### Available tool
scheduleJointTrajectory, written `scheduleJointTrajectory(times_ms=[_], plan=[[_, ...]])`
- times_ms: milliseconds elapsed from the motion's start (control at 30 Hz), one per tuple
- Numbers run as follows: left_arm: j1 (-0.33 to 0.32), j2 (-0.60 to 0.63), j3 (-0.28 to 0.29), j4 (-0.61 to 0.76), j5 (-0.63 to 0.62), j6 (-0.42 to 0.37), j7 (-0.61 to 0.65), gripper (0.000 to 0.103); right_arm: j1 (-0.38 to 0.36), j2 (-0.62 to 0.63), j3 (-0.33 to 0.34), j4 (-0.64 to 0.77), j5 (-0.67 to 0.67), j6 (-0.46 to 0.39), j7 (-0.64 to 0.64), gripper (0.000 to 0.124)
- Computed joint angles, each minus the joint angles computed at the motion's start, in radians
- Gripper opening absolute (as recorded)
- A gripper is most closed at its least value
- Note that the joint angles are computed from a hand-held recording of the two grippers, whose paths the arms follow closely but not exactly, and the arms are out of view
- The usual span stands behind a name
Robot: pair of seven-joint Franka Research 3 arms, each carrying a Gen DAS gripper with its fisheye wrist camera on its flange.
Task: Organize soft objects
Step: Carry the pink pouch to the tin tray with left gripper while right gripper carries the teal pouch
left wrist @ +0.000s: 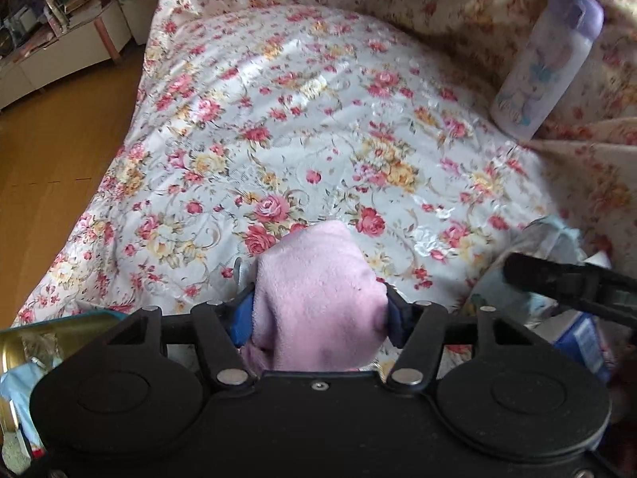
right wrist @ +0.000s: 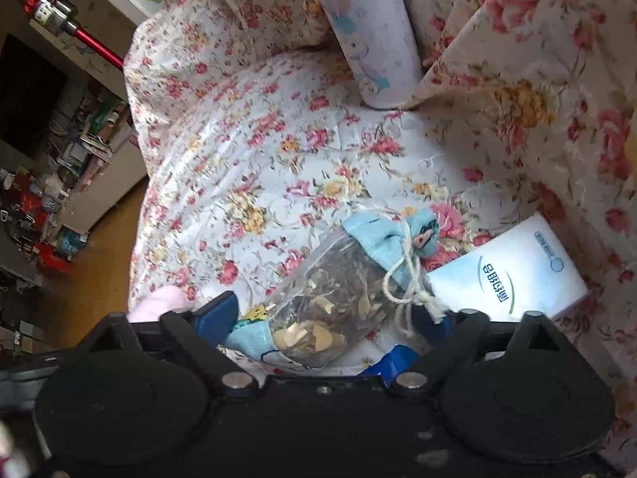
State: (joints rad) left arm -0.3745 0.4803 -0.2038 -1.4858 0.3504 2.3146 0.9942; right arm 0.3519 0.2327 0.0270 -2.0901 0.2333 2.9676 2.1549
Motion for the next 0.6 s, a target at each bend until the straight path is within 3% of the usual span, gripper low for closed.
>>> scheduleJointTrajectory(times_ms=[200, 333, 400, 467, 533, 600], plan=[[0.011, -0.123, -0.003, -0.136, 0.017, 0.089, -0.043, 0.058, 0.120, 0.058, -0.128, 0.096, -0.270, -0.086, 0.194, 0.103], [0.028, -0.207, -0.011, -0.221, 0.018, 0.121, -0.064, 0.058, 0.047, 0.097, -0.052, 0.141, -0.210, -0.122, 0.118, 0.100], [0.037, -0.247, -0.014, -0.264, 0.015, 0.135, -0.078, 0.058, 0.043, 0.091, -0.045, 0.131, -0.214, -0.110, 0.076, 0.084], [0.048, -0.288, -0.017, -0.311, 0.009, 0.153, -0.096, 0.058, 0.029, 0.082, -0.027, 0.116, -0.196, -0.082, 0.018, 0.068], [0.057, -0.332, -0.020, -0.364, 0.009, 0.171, -0.113, 0.058, 0.035, 0.070, -0.031, 0.096, -0.190, -0.046, 0.003, 0.065], [0.067, -0.381, -0.024, -0.422, 0.002, 0.189, -0.125, 0.058, 0.003, 0.048, 0.010, 0.055, -0.123, 0.037, -0.053, 0.065]])
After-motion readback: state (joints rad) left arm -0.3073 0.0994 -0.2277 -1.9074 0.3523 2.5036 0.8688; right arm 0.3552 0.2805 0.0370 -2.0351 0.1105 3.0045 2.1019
